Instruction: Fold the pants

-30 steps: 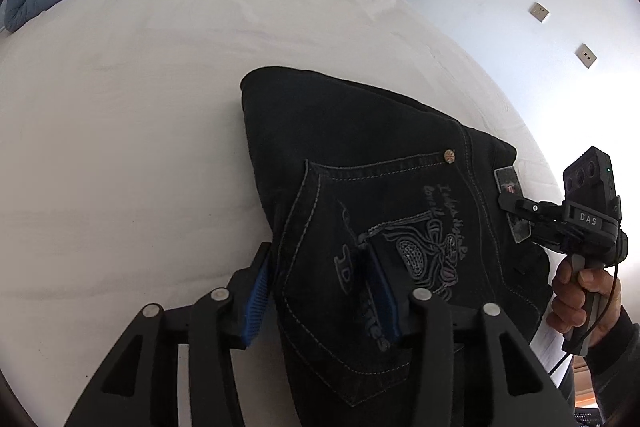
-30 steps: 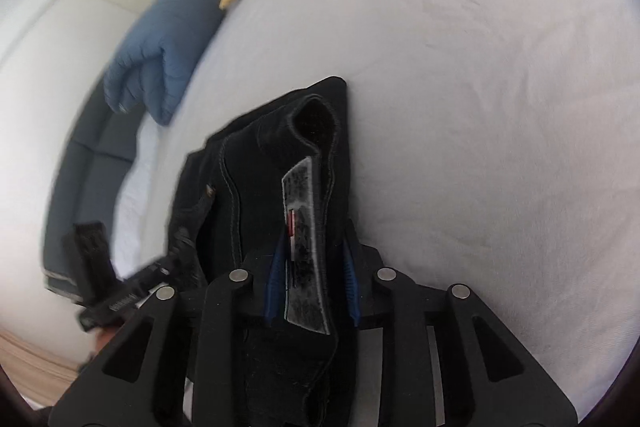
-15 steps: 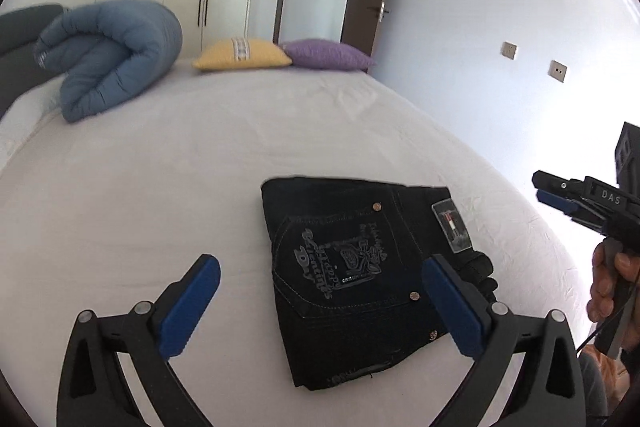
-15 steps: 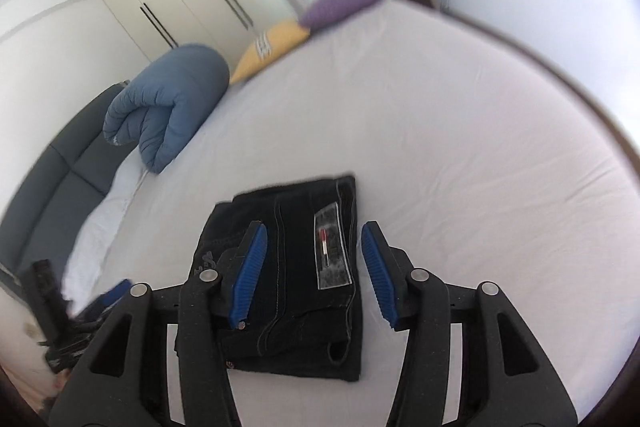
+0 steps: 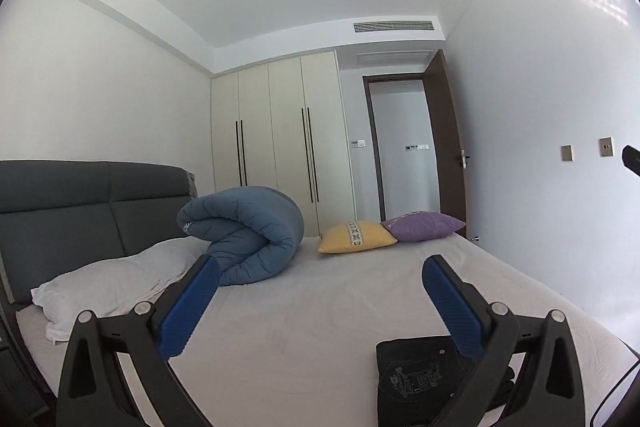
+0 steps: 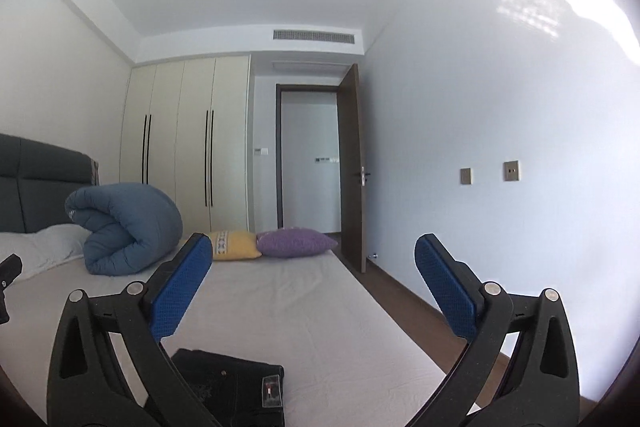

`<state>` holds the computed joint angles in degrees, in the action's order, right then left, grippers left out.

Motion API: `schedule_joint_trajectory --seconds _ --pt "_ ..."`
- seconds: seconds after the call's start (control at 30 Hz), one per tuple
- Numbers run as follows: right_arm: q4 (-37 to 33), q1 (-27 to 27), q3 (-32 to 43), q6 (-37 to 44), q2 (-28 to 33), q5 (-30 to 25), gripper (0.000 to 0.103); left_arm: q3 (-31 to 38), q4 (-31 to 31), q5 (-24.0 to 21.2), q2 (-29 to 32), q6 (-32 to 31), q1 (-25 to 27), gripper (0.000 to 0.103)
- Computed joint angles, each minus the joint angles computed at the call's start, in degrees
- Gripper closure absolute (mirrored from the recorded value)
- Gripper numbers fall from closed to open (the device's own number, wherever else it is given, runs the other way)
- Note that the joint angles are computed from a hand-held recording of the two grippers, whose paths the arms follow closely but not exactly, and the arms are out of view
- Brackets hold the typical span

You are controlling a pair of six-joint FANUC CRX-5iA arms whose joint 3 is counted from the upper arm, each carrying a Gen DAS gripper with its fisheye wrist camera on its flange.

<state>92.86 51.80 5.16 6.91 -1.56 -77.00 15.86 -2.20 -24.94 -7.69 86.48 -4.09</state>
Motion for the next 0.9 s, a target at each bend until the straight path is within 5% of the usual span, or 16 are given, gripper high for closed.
schedule_joint_trajectory --seconds 0.07,0.23,0.4,0.53,0.67,0.9 --pt "1.9 1.0 2.0 0.3 0.6 -0.6 0.000 3.4 3.7 -5.4 1.3 -3.5 1.1 0.000" --pt "2.0 6.0 4.6 7.9 -0.1 -5.4 0.000 14.2 -11.4 -18.2 5.1 5.9 -3.0 0.000" --pt "-5.1 10.8 7.9 9.1 0.5 -9.5 0.000 15.6 2.2 -28.2 9.0 -0.4 -0.5 0.000" --pt "-17.1 11.4 13.3 11.9 3.5 -15.7 0.000 17.4 4.2 -36.7 13.1 -0.4 -0.8 0.000" --pt "-30.0 10.3 16.3 9.1 3.4 -18.2 0.000 16.7 3.7 -40.6 14.8 -1.0 -1.3 0.000" --pt "-38.7 6.3 13.9 8.7 3.5 -19.3 0.000 15.5 3.4 -43.8 14.8 -1.0 -1.9 0.000"
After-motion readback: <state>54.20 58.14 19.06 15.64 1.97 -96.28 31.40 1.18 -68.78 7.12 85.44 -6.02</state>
